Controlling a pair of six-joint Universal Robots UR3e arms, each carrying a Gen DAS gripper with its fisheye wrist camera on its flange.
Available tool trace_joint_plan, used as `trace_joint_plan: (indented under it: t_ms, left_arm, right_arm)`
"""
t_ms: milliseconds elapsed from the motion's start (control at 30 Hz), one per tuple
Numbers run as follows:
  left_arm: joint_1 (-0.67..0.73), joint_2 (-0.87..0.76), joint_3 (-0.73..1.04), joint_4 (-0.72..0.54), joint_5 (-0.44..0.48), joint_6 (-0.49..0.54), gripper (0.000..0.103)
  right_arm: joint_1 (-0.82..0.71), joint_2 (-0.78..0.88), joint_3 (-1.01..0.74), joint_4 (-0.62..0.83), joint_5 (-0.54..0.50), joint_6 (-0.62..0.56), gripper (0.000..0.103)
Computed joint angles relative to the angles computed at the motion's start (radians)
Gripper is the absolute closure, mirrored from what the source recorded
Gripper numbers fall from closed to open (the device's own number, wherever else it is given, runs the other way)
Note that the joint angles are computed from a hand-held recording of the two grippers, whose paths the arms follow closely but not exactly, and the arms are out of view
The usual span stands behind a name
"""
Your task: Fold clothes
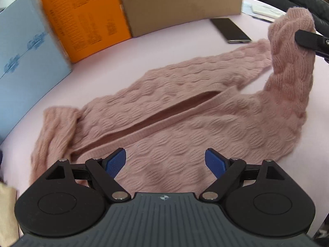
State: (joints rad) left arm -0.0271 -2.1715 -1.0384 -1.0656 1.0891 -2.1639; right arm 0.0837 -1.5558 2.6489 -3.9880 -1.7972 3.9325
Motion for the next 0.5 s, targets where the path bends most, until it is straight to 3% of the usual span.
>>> trace_joint_plan:
  t_ms: [200,367,467,500]
  left_arm:
    - [0.093,-0.072,0.123,-0.075,-0.019,-0.11,0.02]
    - [0.168,-0.125,0.234,-0.19,-0.043,-0.154,0.02]
    - [0.2,-0.132,0.254,-0.232,-0.072,-0.145,0.02]
    - [0.208,-0.132,0.257,-0.247,-0.089,-0.14,0.02]
  right_arm:
    - [-0.034,0.192,-0.249,0.086,0.288,-0.085,0.097]
    - [0.024,0.335,-0.471,0.317,0.343,-0.155,0.097]
    - [0.056,0.376,-0.543,0.427,0.35,-0.183,0.084]
    - [0.064,0.387,-0.558,0.449,0.356,-0.19,0.067]
